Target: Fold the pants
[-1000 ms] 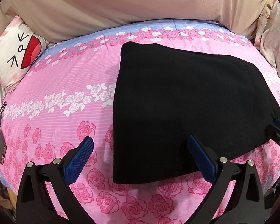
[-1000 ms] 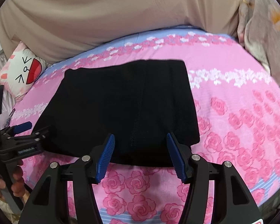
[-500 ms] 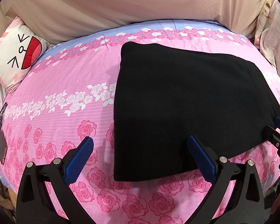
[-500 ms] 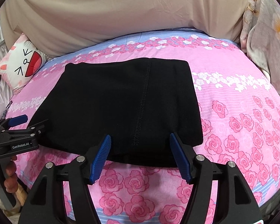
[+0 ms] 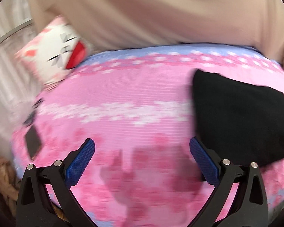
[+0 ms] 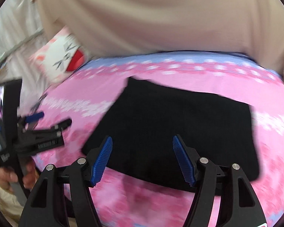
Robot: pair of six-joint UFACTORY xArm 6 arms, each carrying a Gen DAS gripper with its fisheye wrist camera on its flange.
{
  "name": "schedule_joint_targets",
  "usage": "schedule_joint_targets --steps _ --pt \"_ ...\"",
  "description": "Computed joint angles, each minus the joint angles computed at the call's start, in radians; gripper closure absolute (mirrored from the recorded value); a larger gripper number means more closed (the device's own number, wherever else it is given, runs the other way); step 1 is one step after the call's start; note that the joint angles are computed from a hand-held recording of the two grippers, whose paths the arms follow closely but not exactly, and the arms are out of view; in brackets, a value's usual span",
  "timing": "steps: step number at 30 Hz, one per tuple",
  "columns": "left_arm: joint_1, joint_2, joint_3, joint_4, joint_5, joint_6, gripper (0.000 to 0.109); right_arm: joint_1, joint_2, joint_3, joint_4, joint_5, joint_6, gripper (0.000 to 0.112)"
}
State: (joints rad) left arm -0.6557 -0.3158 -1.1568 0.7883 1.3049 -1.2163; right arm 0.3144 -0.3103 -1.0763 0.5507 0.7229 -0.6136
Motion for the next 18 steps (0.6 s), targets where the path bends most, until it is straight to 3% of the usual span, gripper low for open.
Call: schedule_joint_targets --steps 2,5,6,9,12,18 --pt "0.023 -0.038 0.031 -0.005 0.022 -0.018 0.010 0.049 0.032 -0.010 0.023 -0.014 -0.005 0.047" --pt "0.056 -0.086 0.080 -0.018 0.004 -0.036 0.010 0.109 0.129 -0.050 0.013 0.089 0.028 0.045" --pt "0.063 -0.090 0.088 -0.021 -0.004 -0.033 0.010 0.143 0.137 -0.026 -0.040 0.073 0.056 0.039" --pt "0.067 -0.090 0.098 -0.027 -0.032 -0.013 0.010 0.216 0.058 0.082 -0.187 -0.076 0.071 0.036" --pt "0.066 -0.075 0.093 -0.030 -0.065 0.006 0.010 0.154 0.022 0.023 -0.027 0.023 0.020 0.038" --pt "0.072 -0.008 0.049 -0.058 -0.157 0.062 0.010 -0.001 -0.029 0.003 -0.110 -0.072 0.145 0.037"
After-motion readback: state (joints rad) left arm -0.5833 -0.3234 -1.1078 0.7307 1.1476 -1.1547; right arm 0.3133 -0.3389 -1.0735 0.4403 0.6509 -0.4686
